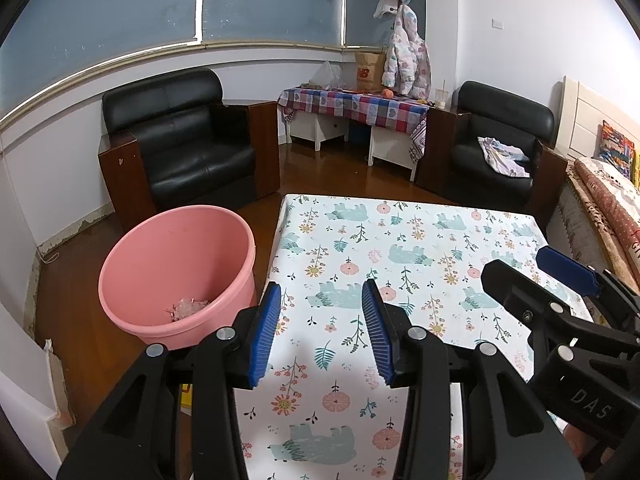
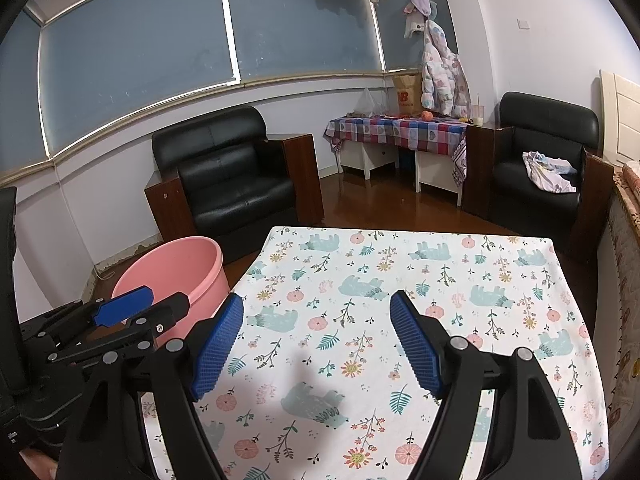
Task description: Collect trash
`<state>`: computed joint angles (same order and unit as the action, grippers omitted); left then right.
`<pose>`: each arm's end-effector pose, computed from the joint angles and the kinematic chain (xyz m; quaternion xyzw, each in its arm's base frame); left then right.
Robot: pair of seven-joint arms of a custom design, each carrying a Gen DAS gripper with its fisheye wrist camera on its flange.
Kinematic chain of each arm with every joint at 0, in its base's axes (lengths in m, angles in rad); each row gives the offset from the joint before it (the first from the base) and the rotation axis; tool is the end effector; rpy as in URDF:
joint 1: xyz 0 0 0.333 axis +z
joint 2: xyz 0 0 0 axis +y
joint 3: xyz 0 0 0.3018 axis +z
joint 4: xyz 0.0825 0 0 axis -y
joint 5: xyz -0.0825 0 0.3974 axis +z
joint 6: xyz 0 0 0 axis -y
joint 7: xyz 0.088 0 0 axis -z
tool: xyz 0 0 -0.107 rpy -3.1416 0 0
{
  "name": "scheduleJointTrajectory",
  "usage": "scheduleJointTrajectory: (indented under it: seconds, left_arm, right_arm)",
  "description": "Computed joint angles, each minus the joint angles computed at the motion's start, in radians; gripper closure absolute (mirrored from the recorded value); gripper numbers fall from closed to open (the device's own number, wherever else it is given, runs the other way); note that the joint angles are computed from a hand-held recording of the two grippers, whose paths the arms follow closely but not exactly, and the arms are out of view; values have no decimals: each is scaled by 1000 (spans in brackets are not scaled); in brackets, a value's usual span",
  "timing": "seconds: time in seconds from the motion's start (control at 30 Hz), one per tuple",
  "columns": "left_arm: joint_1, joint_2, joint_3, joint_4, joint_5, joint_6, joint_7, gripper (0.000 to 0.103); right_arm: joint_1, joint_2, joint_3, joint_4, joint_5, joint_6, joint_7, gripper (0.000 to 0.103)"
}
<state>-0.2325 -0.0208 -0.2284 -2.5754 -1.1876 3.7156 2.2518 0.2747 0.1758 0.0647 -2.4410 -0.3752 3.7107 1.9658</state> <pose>0.4390 -0.0813 0.3439 -0.6932 0.5584 -0.2863 0.3545 0.4859 0.2221 0.3383 -0.7097 0.4837 -0.2001 0.4715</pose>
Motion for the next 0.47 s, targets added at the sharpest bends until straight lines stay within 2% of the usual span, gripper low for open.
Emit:
scheduleJointTrajectory:
  seconds: [0.17, 0.47]
  left_arm:
    - [-1, 12, 1, -4, 21, 28, -12, 60]
    - [5, 13, 7, 10, -2, 2, 15, 60]
  right_arm:
    - [-2, 3, -1, -7, -2, 7, 0, 29]
    - [-6, 28, 1, 21, -17, -9, 17, 29]
